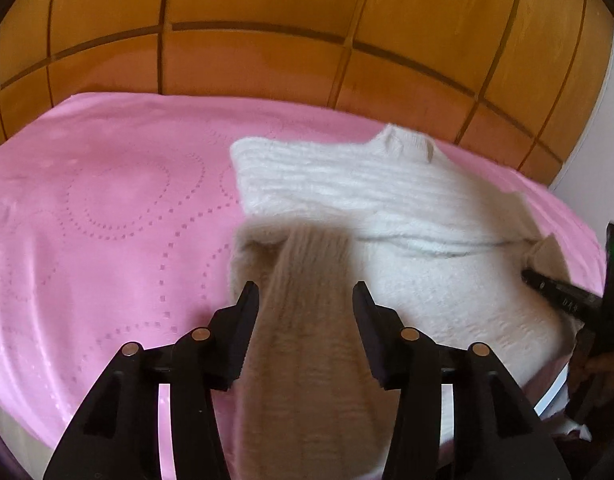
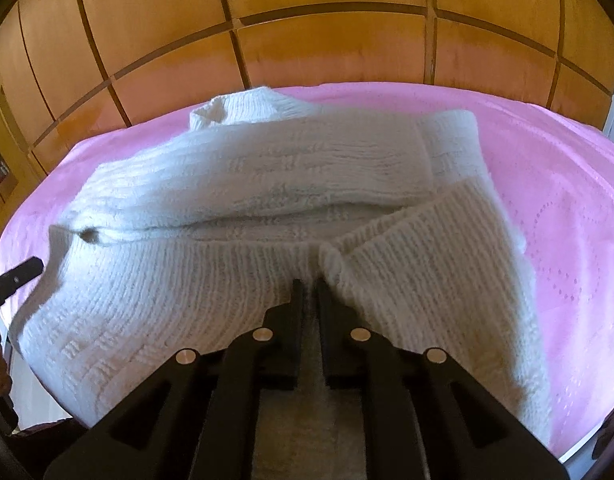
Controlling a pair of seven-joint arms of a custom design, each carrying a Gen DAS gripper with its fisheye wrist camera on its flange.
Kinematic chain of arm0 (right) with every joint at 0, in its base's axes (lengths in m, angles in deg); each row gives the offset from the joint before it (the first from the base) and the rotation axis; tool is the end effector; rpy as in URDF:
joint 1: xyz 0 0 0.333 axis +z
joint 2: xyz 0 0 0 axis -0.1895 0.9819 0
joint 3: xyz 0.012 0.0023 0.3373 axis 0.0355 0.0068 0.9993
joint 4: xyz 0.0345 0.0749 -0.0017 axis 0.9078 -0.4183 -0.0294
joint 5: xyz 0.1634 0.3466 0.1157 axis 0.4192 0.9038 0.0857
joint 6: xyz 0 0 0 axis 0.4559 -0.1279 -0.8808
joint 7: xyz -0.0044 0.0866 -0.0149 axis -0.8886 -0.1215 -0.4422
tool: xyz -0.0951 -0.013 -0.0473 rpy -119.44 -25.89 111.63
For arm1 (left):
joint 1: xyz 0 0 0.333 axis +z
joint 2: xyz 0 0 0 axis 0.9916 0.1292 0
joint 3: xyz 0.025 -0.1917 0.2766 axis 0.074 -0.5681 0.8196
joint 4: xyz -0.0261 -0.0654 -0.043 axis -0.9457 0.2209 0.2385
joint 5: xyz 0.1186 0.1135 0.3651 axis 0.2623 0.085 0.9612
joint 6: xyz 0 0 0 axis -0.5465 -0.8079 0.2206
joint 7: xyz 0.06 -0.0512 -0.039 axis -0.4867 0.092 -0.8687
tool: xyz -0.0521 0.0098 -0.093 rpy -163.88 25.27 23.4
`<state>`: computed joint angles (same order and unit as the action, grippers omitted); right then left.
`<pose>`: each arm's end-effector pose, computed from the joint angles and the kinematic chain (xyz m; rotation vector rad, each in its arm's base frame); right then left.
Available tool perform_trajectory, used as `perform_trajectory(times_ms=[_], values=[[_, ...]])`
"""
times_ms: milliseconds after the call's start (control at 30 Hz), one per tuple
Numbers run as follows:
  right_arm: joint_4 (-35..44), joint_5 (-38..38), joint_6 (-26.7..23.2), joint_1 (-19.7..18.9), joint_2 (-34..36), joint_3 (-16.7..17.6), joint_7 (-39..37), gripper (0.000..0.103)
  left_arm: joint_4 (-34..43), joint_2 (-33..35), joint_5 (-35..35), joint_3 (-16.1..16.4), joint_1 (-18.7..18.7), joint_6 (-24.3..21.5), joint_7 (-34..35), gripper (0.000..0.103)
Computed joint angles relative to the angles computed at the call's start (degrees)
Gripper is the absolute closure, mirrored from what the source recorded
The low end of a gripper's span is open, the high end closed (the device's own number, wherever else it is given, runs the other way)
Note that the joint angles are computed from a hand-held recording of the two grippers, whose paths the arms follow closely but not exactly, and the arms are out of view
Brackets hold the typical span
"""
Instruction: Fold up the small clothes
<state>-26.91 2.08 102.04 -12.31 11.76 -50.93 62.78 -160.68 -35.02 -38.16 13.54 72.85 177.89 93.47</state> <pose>0.6506 -0.0217 0.4303 -1.8532 1.4221 -0.4804 0.5492 -0.2329 0.5172 -1.9669 1.6847 -0.8681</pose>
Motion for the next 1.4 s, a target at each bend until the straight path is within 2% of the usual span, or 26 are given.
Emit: perform_trajectory(times_ms=[100, 133, 167, 233, 300, 400, 467, 533, 633, 667, 700, 733, 867, 1133, 1267, 1333, 1400], values=[[0.06, 0.22, -1.63, -0.33, -0.61, -0.01, -0.43, 0.081, 2.07, 2.26, -1.29, -0.19, -0.34, -2.42, 3.06, 0.059], [0.08, 0.15, -2.59, -0.47, -0.9, -0.18, -0.44, 0.071, 2.52, 2.84, -1.94, -0.22, -0.49, -2.79, 4.04, 0.062], [0.5, 0.59, -5.41, -1.15, -1.32, -0.42, -0.59, 0.066, 2.77, 3.28, -1.03, -0.11, -0.72, -3.03, 4.04, 0.067], [0.16, 4.25, -7.3, -2.26, -2.95, -0.8, -3.86, 0.063, 3.37, 3.88, 1.98, 0.27, -1.29, -3.89, 2.25, 0.077], [-0.54, 6.58, -5.24, -2.09, -4.11, -1.68, -6.33, 0.058, 3.29, 3.89, 3.4, 0.55, -1.52, -3.72, 0.69, 0.085], [-0.22, 8.02, -2.13, -2.2, -4.08, -3.25, -6.5, 0.054, 3.18, 3.62, 5.98, 0.77, -1.79, -4.01, -1.7, 0.088], [0.34, 5.74, 0.3, -1.99, -2.91, -3.95, -4.26, 0.052, 2.69, 3.06, 7.82, 0.8, -1.93, -4.03, -3.68, 0.089], [0.73, 3.01, -0.08, -2.28, -1.96, -4.16, -1.23, 0.052, 2.65, 2.83, 9.11, 0.76, -1.9, -4.27, -5.03, 0.09], [1.03, 0.44, 2.09, -2.12, -0.47, -3.36, 0.26, 0.055, 1.63, 1.62, 11.13, 0.77, -1.62, -3.73, -8.13, 0.093], [0.79, -3.19, 4.42, -1.08, 0.2, -3.74, 2.87, 0.062, 1.09, 1.04, 11.99, 0.74, -1.47, -3.45, -9.32, 0.095], [0.46, -4.48, 5.39, -1.15, 0.33, -3.34, 3.33, 0.09, 0.78, 0.7, 12.45, 0.64, -1.3, -3.33, -9.87, 0.095], [0.14, -4.39, 5.36, -1.78, 0.07, -2.57, 2.8, 0.096, 0.33, 0.16, 13.49, 0.54, -1.16, -3.13, -10.91, 0.097], [-1.54, -0.77, 4.8, -3.71, -2.37, -0.93, -1.03, 0.096, -1.83, -2.99, 17.49, -0.18, -0.37, -1.44, -13.85, 0.098], [-0.15, 8.29, -7.73, -4.31, -7.91, -4.7, -5.96, 0.096, -4.41, -8.29, 11.48, -0.41, 2.35, 5.56, -8.38, 0.099], [7.2, 9.45, -10.22, -3.94, -4.12, -5.41, -2.01, 0.096, 0.6, -4.3, 8.72, -0.12, 3.88, 6.96, -5.79, 0.099], [11.98, 7.84, -8.77, -3.59, -0.73, -4.87, 0.89, 0.097, 5.25, -0.7, 10.48, 0.13, 4.38, 5.5, -6.22, 0.099], [18.68, 3.07, -6.93, -3.09, 4.31, -4.42, 7.09, 0.097, 11.3, 4.35, 7.75, 1.01, 4.09, 3.66, -3.09, 0.099]])
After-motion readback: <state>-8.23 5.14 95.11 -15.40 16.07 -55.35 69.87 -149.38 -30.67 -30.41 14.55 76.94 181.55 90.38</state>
